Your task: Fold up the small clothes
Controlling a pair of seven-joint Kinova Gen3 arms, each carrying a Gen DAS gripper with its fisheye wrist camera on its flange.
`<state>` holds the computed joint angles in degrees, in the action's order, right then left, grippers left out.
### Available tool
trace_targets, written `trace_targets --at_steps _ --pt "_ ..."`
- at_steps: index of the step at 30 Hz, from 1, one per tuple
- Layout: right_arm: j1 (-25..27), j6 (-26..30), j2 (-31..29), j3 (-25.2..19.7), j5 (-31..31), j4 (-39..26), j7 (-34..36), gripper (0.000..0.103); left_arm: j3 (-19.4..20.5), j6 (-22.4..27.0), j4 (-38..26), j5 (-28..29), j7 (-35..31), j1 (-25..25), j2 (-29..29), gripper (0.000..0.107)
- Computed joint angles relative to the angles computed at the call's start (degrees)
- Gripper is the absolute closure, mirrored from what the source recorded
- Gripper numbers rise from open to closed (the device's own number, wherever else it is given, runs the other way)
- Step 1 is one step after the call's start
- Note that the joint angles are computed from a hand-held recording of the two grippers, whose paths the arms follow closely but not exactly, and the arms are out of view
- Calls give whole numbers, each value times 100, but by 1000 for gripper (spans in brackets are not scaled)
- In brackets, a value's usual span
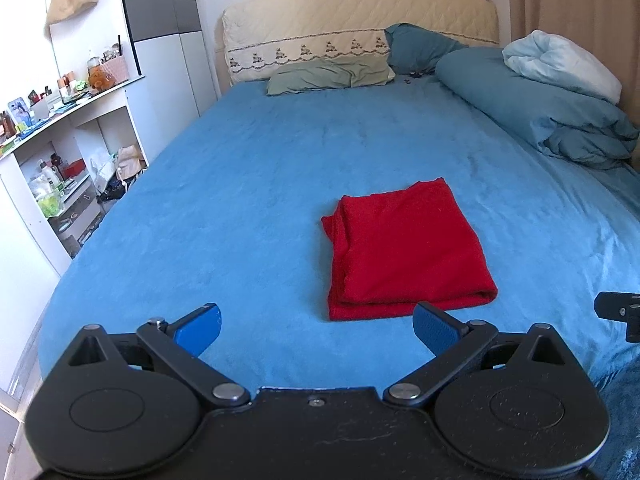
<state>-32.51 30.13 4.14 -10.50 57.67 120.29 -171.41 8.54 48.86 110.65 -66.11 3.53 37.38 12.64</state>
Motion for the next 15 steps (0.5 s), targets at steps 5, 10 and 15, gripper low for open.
trace_targets --at_steps 5,10,15 --pt "32 -35 -7 12 -38 3 57 0 -5 -22 72 -61 102 -15 -51 4" --pt "44 -63 -5 18 -35 14 52 0 22 -14 123 -102 163 -48 -91 4" --pt "31 -67 10 16 -65 15 34 0 47 -44 155 -116 148 -96 -121 4"
